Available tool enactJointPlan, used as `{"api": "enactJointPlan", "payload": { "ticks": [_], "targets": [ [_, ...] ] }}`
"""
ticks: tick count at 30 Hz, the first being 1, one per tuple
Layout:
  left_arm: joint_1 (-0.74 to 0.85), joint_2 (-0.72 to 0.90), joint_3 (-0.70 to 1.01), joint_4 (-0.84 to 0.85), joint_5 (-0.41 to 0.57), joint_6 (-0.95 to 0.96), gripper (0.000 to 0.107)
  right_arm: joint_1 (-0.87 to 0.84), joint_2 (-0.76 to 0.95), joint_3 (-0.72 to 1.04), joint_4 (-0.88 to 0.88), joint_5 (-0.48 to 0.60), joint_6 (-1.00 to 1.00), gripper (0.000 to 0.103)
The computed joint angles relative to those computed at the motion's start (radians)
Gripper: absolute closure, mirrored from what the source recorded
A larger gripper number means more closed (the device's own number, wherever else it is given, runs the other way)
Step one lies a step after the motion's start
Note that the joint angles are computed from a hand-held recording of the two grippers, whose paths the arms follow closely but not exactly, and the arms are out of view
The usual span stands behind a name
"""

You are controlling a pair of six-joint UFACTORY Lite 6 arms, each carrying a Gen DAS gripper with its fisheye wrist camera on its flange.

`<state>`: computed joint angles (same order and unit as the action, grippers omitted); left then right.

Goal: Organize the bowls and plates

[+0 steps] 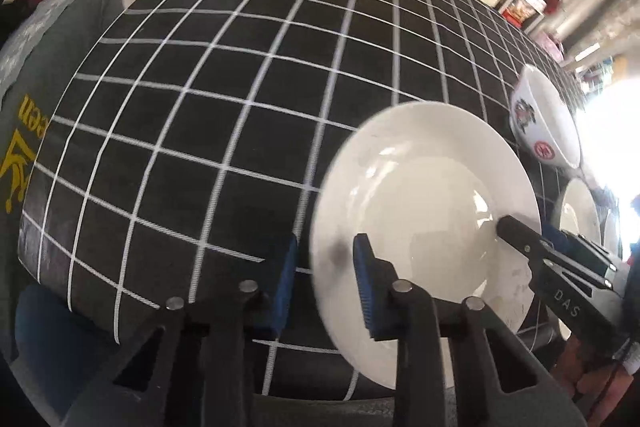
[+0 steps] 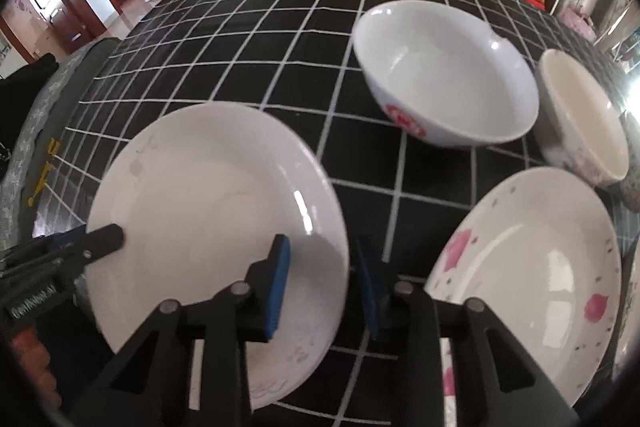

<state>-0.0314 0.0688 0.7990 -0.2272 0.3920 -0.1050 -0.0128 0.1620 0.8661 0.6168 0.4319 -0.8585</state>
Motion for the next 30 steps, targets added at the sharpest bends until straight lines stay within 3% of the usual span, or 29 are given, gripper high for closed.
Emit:
{"api": "enactJointPlan", "payload": {
  "ticks": [4, 16, 21, 26, 30],
  "targets": [
    [-0.064, -0.012, 0.001, 0.184, 0.01, -0.194, 0.086, 0.004, -0.035, -0.031, -0.017, -0.02, 0.029, 0.071],
    [-0.091, -0.035, -0.03, 0.198, 0.009, -0.235, 0.086, -0.077, -0.095, -0.095, 0.02, 0.029, -0.04, 0.071],
    [-0.105, -0.114, -0.035, 0.363, 0.049, -0.431, 0.086, -0.133, -0.21, -0.108, 0.053, 0.051, -0.109, 0.071],
    [-0.121, -0.246, -0.029, 0.275, 0.094, -0.372, 0.086, -0.335, -0.257, -0.071, 0.134, 0.184, -0.255, 0.071],
    [-0.238, -0.25, 0.027, 0.216, 0.095, -0.344, 0.086, -0.478, -0.244, -0.052, 0.162, 0.227, -0.35, 0.071]
  ]
}}
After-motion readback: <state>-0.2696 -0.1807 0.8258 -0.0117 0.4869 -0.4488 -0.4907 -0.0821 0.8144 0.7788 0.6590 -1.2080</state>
